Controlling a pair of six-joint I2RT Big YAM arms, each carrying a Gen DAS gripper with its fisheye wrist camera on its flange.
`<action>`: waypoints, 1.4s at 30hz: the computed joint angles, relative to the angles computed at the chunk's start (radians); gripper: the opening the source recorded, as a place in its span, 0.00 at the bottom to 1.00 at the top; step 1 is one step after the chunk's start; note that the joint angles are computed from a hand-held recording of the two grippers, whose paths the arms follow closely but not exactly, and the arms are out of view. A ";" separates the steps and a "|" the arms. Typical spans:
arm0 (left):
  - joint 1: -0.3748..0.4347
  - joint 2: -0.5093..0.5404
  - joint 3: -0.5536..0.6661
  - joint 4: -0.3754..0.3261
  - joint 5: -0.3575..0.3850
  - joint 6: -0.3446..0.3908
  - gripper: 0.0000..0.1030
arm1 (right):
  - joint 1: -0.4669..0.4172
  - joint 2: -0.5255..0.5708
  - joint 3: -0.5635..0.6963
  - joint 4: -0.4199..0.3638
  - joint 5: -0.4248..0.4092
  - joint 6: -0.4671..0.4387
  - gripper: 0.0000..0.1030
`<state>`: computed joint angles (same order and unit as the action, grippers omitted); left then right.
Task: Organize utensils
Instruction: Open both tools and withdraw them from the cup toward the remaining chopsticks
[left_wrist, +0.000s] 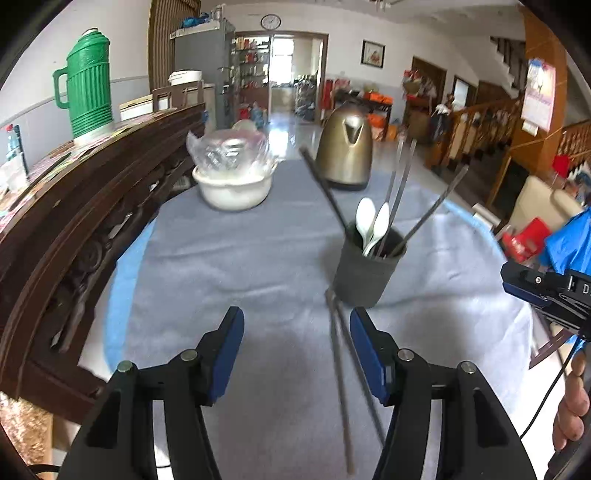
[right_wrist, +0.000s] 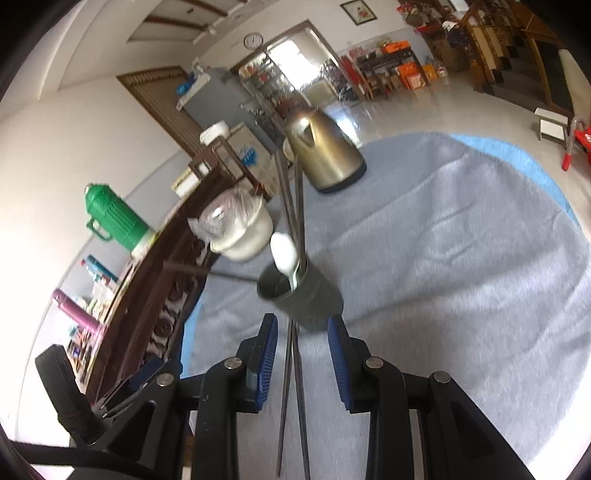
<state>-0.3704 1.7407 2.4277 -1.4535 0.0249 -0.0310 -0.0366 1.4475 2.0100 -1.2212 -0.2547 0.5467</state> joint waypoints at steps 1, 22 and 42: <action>-0.001 -0.007 -0.008 -0.002 -0.011 0.003 0.59 | 0.007 -0.007 -0.013 -0.006 -0.004 -0.007 0.31; -0.026 -0.084 -0.172 0.030 -0.218 0.024 0.61 | 0.095 -0.018 -0.101 -0.062 0.001 -0.076 0.31; -0.024 -0.063 -0.193 -0.017 -0.235 0.023 0.61 | 0.106 -0.002 -0.129 -0.075 -0.033 -0.096 0.31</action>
